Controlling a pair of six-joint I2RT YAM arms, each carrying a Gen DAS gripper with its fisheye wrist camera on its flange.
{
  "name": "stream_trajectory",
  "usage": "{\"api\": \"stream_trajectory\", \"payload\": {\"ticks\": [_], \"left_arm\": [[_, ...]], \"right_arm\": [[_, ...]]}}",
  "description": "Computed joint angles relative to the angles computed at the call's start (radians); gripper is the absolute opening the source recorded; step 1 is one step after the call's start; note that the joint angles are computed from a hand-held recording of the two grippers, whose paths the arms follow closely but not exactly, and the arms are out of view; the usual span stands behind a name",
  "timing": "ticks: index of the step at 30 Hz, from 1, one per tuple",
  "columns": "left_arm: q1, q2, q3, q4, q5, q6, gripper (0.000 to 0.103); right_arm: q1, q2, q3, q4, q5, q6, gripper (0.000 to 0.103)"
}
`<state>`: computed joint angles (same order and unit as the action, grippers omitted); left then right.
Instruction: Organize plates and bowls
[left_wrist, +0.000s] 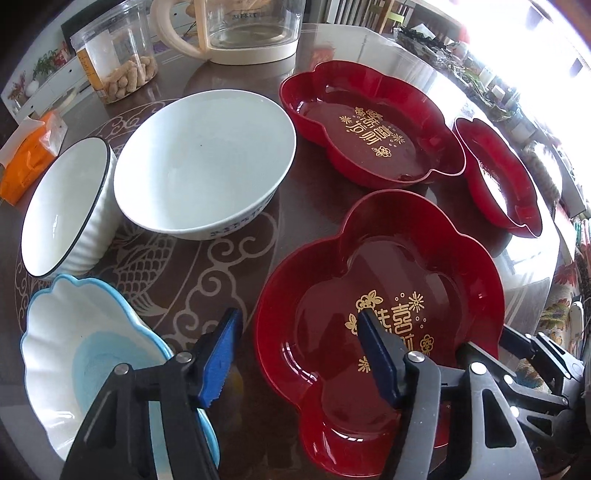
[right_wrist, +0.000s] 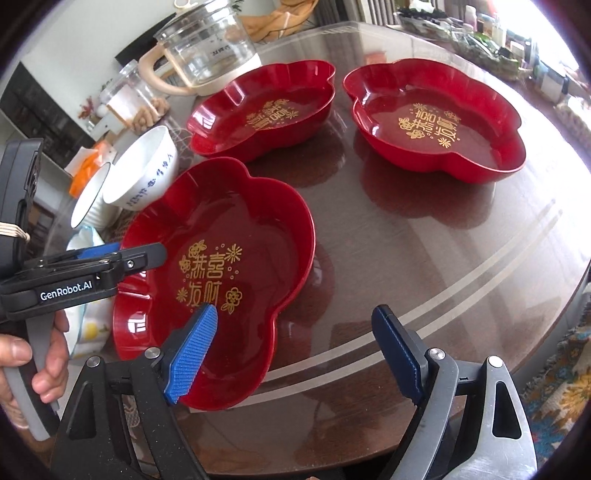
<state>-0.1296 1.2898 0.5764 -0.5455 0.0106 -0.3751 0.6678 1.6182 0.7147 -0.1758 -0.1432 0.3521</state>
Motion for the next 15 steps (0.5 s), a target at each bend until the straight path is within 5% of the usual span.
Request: {"api": "stream_trajectory", "payload": {"ticks": [1, 2, 3, 4, 11, 15], "left_arm": [[-0.008, 0.013, 0.000, 0.005, -0.002, -0.004, 0.037], [-0.024, 0.020, 0.000, 0.007, -0.022, -0.010, 0.031], [-0.044, 0.015, -0.003, 0.010, -0.054, -0.021, 0.020], [-0.058, 0.001, -0.014, 0.012, -0.074, -0.033, 0.011], [-0.298, -0.242, -0.071, -0.084, -0.092, -0.199, 0.010], [-0.495, -0.234, -0.080, -0.049, -0.156, -0.347, 0.012]], "right_arm": [[-0.009, 0.018, 0.009, -0.002, -0.017, -0.004, 0.046], [-0.022, 0.032, 0.009, 0.008, -0.065, -0.004, 0.016], [-0.028, 0.032, 0.009, 0.001, -0.073, -0.004, 0.012], [-0.024, 0.021, 0.006, -0.008, -0.055, -0.007, 0.012], [-0.111, -0.216, -0.083, -0.151, -0.088, -0.091, 0.011], [-0.191, -0.314, -0.112, -0.247, -0.081, -0.159, 0.012]]}}
